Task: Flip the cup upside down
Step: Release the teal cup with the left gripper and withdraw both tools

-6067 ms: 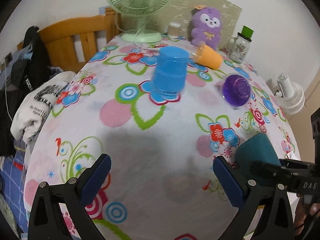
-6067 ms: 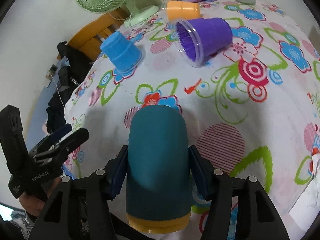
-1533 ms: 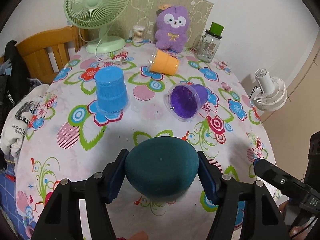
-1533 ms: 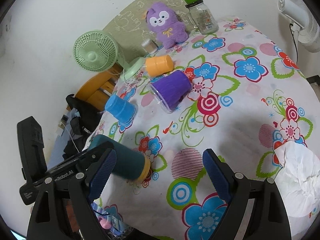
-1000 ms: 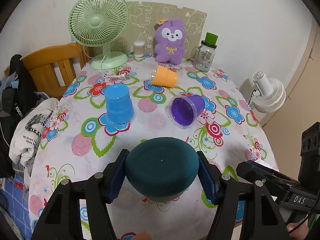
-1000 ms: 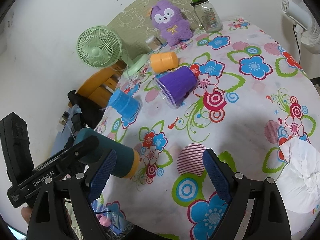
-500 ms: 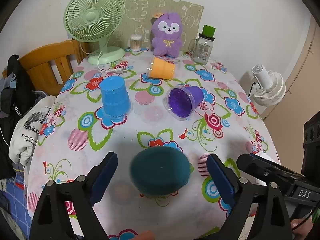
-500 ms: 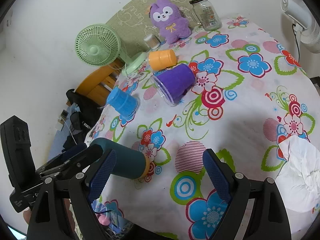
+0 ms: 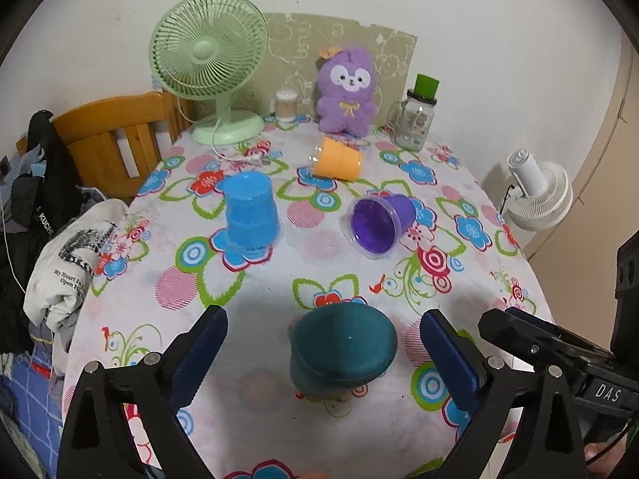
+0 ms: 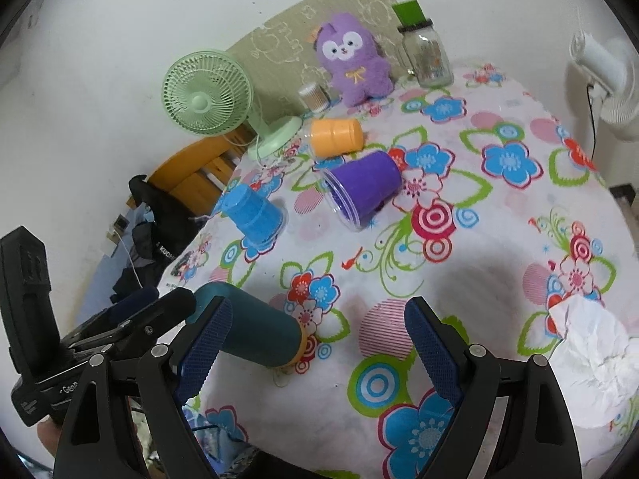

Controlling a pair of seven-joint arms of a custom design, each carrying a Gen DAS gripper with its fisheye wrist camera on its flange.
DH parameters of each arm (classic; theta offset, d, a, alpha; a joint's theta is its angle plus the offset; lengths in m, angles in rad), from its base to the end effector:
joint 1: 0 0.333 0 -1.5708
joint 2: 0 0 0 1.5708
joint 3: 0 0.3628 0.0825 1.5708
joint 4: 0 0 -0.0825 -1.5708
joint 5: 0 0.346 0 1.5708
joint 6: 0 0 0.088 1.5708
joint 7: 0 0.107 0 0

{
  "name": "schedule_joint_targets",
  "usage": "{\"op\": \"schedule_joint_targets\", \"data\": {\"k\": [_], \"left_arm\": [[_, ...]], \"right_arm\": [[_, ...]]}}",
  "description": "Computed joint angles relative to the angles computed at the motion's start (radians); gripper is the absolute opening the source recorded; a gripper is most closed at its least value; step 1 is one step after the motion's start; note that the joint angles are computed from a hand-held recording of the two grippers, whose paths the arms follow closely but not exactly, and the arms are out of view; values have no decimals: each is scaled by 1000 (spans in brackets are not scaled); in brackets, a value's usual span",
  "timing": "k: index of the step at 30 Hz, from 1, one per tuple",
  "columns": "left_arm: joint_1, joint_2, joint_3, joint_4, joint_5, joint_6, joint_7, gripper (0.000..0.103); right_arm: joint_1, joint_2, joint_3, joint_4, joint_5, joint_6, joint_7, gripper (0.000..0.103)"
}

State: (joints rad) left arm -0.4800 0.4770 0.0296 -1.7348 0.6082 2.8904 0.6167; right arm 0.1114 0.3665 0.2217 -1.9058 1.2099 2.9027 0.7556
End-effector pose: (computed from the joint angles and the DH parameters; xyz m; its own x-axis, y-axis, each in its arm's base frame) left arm 0.6101 -0.3364 0.4398 -0.0897 -0.9886 0.1211 -0.7503 -0.0129 -0.6609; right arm 0.6208 0.1384 0.4181 0.1602 -0.8617 -0.4814 -0.8039 0.1691 -0.5703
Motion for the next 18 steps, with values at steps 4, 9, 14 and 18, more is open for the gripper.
{"op": "schedule_joint_targets", "data": {"k": [4,9,14,18], "left_arm": [[-23,-21,40,-27,44,28,-50,99],[-56,-49,94,-57,142,50,-152,100],[-84,-91,152,-95,311,76,-343,101],[-94,-121,177,-113,449,81,-482,103]], "right_arm": [[14,-8,7,-2,-14,25,-10,90],[20,-26,28,-8,13,63,-56,90],[42,-53,39,-19,43,113,-113,90],[56,-73,51,-21,102,143,-194,90]]}}
